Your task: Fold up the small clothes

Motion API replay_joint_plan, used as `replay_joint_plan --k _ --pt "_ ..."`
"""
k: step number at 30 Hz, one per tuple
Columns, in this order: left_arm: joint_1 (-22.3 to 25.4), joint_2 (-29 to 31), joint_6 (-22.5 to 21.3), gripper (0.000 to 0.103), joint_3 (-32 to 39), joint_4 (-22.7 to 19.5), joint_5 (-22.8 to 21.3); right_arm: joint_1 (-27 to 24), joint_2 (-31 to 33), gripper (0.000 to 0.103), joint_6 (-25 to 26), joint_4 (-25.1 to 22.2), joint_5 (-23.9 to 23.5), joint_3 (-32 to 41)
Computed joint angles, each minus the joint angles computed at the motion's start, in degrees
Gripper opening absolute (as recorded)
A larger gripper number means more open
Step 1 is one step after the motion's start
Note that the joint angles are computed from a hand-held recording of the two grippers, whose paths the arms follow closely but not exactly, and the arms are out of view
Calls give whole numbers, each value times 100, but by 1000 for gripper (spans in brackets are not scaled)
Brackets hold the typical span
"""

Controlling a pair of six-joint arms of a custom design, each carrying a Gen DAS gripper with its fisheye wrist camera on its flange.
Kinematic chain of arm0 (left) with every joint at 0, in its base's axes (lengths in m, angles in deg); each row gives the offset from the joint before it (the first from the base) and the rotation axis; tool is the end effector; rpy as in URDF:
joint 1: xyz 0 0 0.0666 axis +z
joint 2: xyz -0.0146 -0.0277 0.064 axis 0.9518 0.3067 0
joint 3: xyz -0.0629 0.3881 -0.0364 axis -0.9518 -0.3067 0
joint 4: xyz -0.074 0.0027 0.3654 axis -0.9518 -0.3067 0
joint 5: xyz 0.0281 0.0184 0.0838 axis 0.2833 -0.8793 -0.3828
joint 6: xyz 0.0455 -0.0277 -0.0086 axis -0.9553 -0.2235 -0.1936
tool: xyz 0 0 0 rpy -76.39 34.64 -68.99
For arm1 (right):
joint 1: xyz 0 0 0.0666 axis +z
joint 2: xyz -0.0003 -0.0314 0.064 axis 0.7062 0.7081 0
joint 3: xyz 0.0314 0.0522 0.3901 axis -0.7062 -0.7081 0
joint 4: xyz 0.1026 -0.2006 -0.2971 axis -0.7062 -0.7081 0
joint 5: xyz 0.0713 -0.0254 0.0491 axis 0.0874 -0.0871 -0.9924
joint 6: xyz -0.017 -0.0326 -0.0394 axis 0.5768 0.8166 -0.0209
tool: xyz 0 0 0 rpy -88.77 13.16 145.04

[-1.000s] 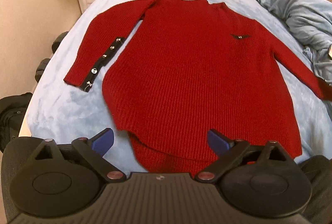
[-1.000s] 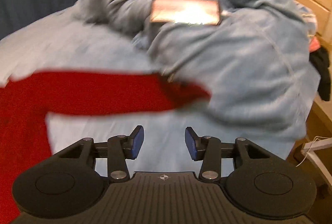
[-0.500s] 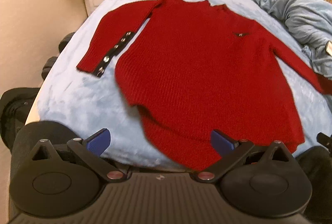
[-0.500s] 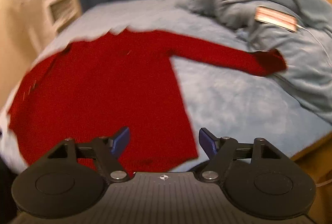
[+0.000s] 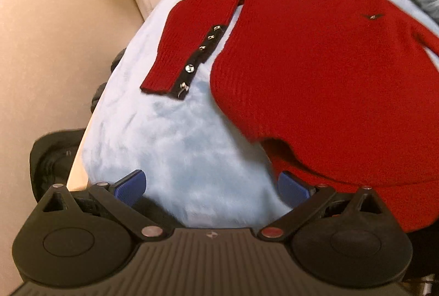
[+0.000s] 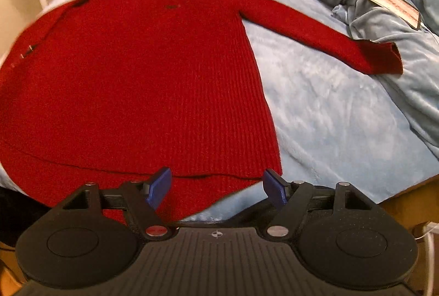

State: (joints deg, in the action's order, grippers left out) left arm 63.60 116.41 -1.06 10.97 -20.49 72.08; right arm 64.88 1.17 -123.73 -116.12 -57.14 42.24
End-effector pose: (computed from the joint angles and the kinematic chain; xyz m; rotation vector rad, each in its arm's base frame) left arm 0.5722 -0.0828 0.3286 0.4587 2.5502 0.1634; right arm 0.3921 0.1270 0.3387 0.5533 2.5472 -0.2082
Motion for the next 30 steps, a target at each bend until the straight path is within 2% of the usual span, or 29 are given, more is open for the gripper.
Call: replay_joint_plan --k 2,5,9,11,13,17,18,20,24,27,30 --pt "-18 311 -291 103 354 -134 102 -72 154 76 67 -173 -165 97" --pt "-89 691 -455 103 871 -182 -77 -169 370 76 102 -432 -403 254" --pt "-46 1113 -231 103 1880 -432 196 -222 390 76 -185 -420 -90 284" --pt "-63 1335 -200 103 2354 -550 157 -290 343 76 -452 -371 64 249" --pt "-98 1565 -220 103 2755 -656 7 -372 288 76 -502 -311 27 184" --pt "-143 2014 -67 103 3426 -1180 -189 -422 107 78 -405 -19 -238 -2" --pt "-136 2049 -25 103 3442 -1244 -224 -443 56 79 -363 46 -334 -59" --pt "-114 1858 -45 103 3008 -1094 -248 -459 42 79 -409 -7 -366 -106" --pt "-57 1617 -391 103 2308 -908 -474 -633 100 79 -729 -121 -485 -129" --pt "51 1463 -604 103 1876 -865 -589 -689 224 78 -931 -278 -236 -43" --pt "181 1389 -461 103 1753 -892 -469 -706 37 78 -914 -74 -72 -155"
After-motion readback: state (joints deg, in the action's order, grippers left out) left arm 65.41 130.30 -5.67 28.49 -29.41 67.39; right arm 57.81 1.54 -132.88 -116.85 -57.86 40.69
